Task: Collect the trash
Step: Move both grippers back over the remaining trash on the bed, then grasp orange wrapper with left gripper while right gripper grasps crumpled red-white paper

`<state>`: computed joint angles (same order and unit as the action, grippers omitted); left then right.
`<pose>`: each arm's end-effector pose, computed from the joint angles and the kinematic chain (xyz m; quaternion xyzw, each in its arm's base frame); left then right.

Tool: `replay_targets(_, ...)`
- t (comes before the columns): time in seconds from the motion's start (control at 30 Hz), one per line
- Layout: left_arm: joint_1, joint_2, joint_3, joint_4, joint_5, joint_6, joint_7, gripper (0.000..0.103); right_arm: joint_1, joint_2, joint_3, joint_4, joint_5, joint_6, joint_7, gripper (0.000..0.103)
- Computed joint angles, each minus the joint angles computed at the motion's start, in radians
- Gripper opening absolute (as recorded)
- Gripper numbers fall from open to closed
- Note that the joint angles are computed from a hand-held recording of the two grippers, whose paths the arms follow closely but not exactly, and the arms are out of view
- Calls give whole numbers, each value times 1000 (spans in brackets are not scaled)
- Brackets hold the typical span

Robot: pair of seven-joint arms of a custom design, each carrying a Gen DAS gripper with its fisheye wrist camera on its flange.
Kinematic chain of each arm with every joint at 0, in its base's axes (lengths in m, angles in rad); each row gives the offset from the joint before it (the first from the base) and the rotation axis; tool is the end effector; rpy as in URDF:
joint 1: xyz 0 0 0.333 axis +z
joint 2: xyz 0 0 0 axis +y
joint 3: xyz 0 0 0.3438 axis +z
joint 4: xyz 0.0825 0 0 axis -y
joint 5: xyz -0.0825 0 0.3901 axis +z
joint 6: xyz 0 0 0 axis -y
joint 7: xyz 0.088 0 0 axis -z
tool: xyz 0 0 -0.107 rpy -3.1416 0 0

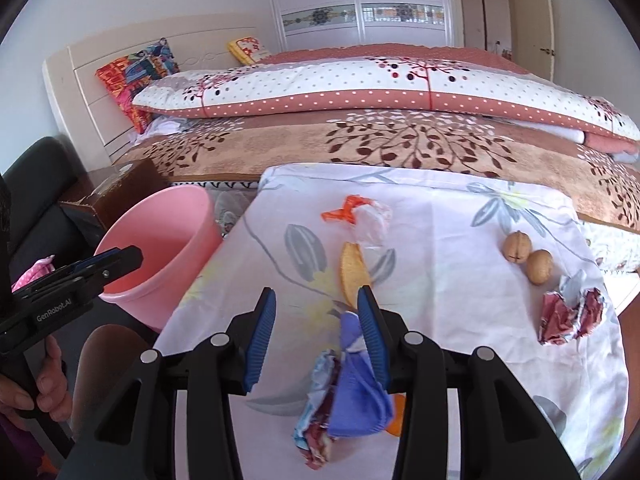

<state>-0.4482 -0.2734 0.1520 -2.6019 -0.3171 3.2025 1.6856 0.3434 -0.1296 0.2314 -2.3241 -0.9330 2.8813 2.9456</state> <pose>0.4519 -0.1039 0.4708 -0.6180 0.6643 -0.3669 0.2052 0.4138 0.3270 0.4747 -0.6619 0.6358 -0.2074 0.3386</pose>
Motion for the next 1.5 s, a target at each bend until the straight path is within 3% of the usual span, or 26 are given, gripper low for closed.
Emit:
replay_targets(0.33, -17, 13, -53, 11, 36, 15, -31, 44, -106, -163, 26, -179, -6, 1, 95, 45)
replay_targets(0.83, 35, 80, -172, 67, 109, -1, -62, 44, -318, -365, 73, -396, 170, 23, 79, 49)
replay_targets(1.03, 97, 137, -245, 119, 139, -27, -76, 44, -397, -331, 87, -402, 248, 95, 28, 52)
replay_targets(1.27, 201, 218, -346, 208, 261, -37, -138, 44, -563, -259, 182, -348, 251, 150, 78, 54)
replay_targets(1.33, 235, 249, -366, 244, 351, -42, -204, 44, -587, -235, 191, -335, 242, 156, 91, 55)
replay_targets(1.5, 242, 346, -366, 364, 363, -103, -211, 44, -590, -172, 178, -314, 215, 182, 103, 55)
